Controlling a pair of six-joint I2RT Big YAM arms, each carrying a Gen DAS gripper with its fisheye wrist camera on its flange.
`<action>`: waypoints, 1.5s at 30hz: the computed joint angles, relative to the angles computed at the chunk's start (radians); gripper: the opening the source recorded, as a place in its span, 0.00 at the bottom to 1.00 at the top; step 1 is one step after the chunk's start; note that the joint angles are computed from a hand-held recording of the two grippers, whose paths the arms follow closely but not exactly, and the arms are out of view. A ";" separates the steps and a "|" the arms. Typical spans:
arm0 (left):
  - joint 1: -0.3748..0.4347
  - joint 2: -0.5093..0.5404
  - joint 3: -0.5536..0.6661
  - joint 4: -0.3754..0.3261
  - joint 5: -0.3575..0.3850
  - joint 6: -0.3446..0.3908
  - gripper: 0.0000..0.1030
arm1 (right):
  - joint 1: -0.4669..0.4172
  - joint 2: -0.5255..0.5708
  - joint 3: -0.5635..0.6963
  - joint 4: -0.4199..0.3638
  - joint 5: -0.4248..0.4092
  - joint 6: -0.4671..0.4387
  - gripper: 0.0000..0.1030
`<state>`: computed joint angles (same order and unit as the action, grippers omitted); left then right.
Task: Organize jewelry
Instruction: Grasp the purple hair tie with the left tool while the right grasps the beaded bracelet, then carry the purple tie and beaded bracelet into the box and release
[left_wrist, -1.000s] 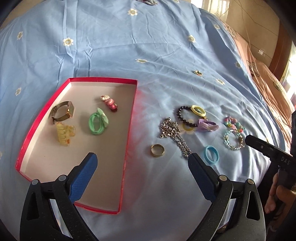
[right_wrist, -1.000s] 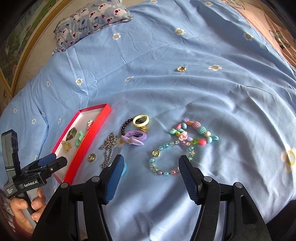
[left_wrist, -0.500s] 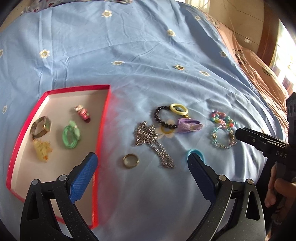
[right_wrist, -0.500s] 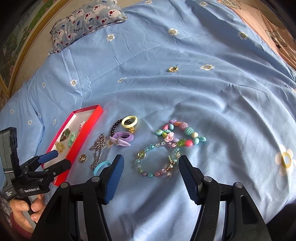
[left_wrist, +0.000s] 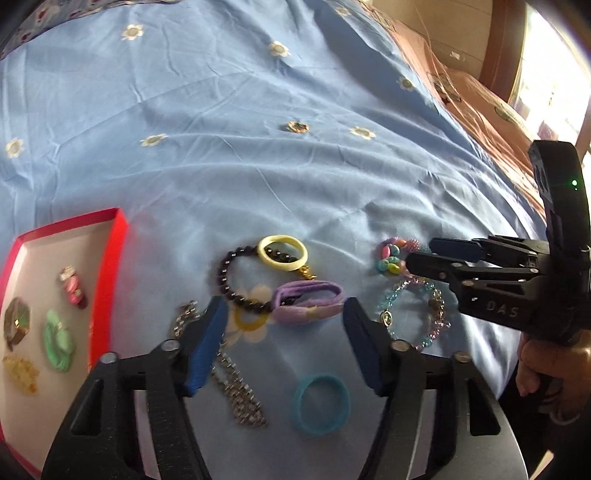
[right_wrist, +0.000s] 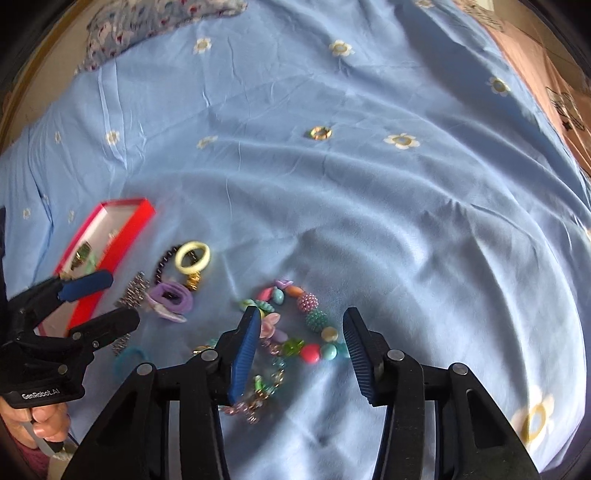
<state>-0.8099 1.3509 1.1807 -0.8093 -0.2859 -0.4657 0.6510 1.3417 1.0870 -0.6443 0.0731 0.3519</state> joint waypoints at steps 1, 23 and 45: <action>0.004 0.019 0.009 0.002 0.017 0.011 0.44 | -0.001 0.016 0.008 -0.006 0.003 -0.012 0.37; 0.020 -0.164 -0.103 0.045 0.067 -0.054 0.01 | 0.051 -0.122 -0.058 0.119 -0.036 0.060 0.12; 0.090 -0.489 -0.287 -0.059 -0.018 -0.206 0.01 | 0.244 0.019 0.094 0.146 -0.105 0.055 0.12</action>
<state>-0.7198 0.8624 0.8933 -0.8686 -0.3037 -0.6720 0.8949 1.3607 1.1814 -0.4984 -0.0315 0.4064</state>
